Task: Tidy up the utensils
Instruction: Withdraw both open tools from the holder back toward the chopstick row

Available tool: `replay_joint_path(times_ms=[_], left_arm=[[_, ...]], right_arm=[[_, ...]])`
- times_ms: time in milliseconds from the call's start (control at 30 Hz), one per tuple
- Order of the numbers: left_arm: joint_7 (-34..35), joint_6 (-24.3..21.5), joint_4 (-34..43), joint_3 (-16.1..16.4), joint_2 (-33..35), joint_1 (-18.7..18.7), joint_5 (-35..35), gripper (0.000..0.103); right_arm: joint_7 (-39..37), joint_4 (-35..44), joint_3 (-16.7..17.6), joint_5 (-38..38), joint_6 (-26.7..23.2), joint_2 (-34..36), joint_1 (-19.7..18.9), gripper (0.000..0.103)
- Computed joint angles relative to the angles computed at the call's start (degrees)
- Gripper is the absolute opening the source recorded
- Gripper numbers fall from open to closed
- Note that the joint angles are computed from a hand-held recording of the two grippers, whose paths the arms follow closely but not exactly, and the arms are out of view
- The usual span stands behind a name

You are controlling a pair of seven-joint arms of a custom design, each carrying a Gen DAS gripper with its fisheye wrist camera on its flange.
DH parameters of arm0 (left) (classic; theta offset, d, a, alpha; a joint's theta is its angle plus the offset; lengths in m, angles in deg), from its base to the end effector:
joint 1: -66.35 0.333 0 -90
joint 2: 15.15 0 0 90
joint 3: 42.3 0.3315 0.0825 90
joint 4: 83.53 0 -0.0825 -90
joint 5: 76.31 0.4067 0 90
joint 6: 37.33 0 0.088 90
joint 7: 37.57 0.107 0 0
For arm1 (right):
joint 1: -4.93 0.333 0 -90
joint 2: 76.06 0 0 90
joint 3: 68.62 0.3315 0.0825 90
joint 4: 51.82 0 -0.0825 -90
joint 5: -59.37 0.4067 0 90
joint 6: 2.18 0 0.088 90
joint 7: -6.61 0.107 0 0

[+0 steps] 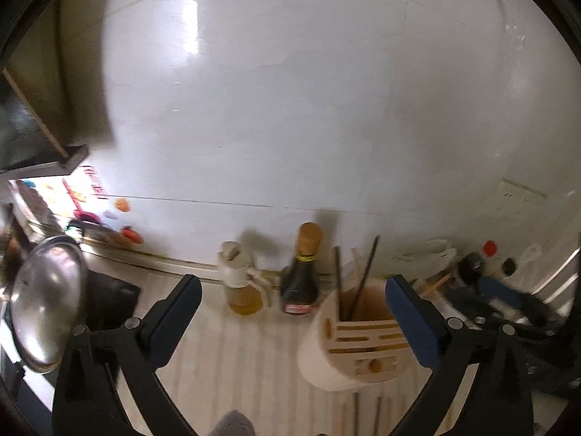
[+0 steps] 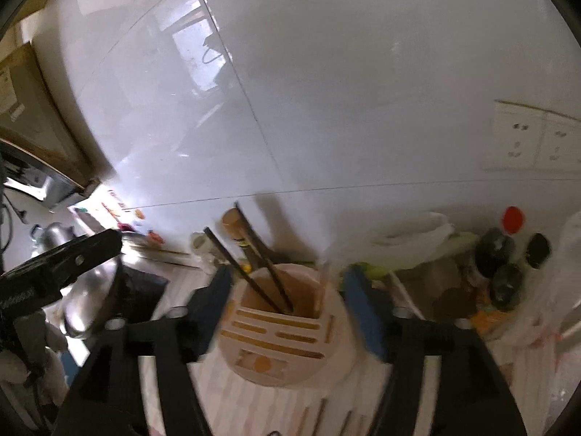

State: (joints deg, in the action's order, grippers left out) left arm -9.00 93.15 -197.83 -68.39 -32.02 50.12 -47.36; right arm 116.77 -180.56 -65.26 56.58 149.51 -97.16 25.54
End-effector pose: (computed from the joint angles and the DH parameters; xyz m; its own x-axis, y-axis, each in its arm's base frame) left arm 0.3853 -0.3772 0.6484 0.0586 -0.9959 0.0689 -0.7040 -0.0902 -0.7045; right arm 0.4621 0.2111 0.6112 0.1710 -0.9695 -0.1755 -0.7390 -0.0084 -0.6736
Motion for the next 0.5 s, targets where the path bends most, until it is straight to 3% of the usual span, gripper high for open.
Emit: replay_joint_path(times_ms=[67,167,367,500], left_arm=[[-0.7,-1.8,-0.6,-0.9,-0.5,0.1,1.8,0.103],[-1.4,-1.8,-2.2,-1.1,-1.5,-0.3,2.0,0.103],[-2.4,-2.9,-3.5,-2.8,-1.6,-1.0,2.2,0.103],[-3.5,-3.5,-5.8,-3.7,-1.2,-3.3,1.3,0.103]], right_arm=[[4.6,-0.7,3.1,-5.3,-0.9,-1.1,-3.0,0.102],[10.2,-2.1,5.5,-11.3,-1.9,-3.2,-5.1,0.103],[13.0,-7.8,3.5,-11.9,0.1,-8.9,-3.7,0.103],[14.3,-11.4,3.9,-12.2,-6.6,-12.8,-3.9,0.103]])
